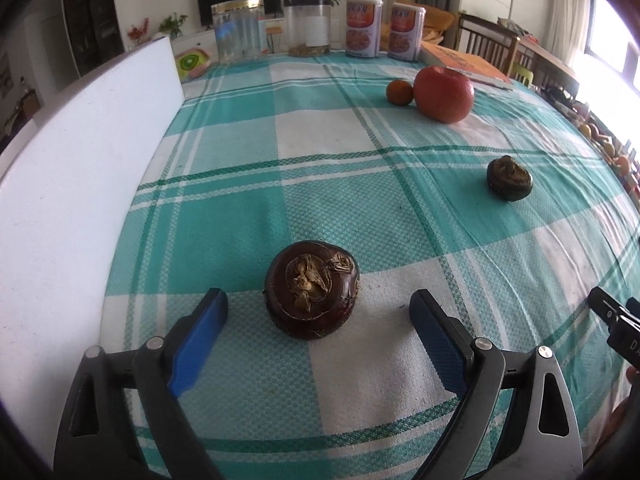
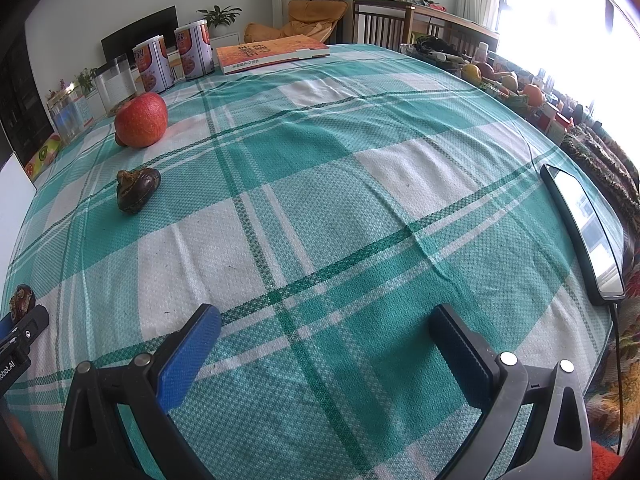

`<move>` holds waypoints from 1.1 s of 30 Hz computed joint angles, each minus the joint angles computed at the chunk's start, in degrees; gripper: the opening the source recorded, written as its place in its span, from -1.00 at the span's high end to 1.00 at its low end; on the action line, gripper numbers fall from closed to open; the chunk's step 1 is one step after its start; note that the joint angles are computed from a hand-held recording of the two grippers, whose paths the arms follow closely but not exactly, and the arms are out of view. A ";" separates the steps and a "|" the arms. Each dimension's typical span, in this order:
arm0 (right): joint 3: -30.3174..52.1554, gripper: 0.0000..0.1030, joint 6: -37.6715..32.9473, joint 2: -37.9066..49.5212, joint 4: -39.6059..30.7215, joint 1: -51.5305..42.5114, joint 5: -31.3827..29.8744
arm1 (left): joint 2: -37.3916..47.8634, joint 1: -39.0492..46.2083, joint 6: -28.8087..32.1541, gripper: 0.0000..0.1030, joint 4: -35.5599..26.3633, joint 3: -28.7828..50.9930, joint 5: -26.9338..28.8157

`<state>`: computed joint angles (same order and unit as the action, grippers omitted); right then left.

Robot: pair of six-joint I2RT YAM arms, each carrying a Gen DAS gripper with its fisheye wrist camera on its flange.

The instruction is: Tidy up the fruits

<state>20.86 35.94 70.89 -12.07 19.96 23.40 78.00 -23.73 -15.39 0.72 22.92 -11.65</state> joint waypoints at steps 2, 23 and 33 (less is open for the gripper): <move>-0.02 -1.00 -0.01 0.01 0.05 -0.01 -0.04 | 0.17 -0.11 -0.14 -0.84 0.09 0.03 -0.19; 50.12 -0.97 -31.47 37.38 -4.17 -1.78 -16.40 | 0.17 -0.18 -0.18 -0.85 0.24 -0.08 -0.30; 61.91 -0.30 -26.00 49.68 -6.61 -7.70 -27.44 | 0.15 -0.10 -0.13 -0.85 0.32 -0.15 -0.25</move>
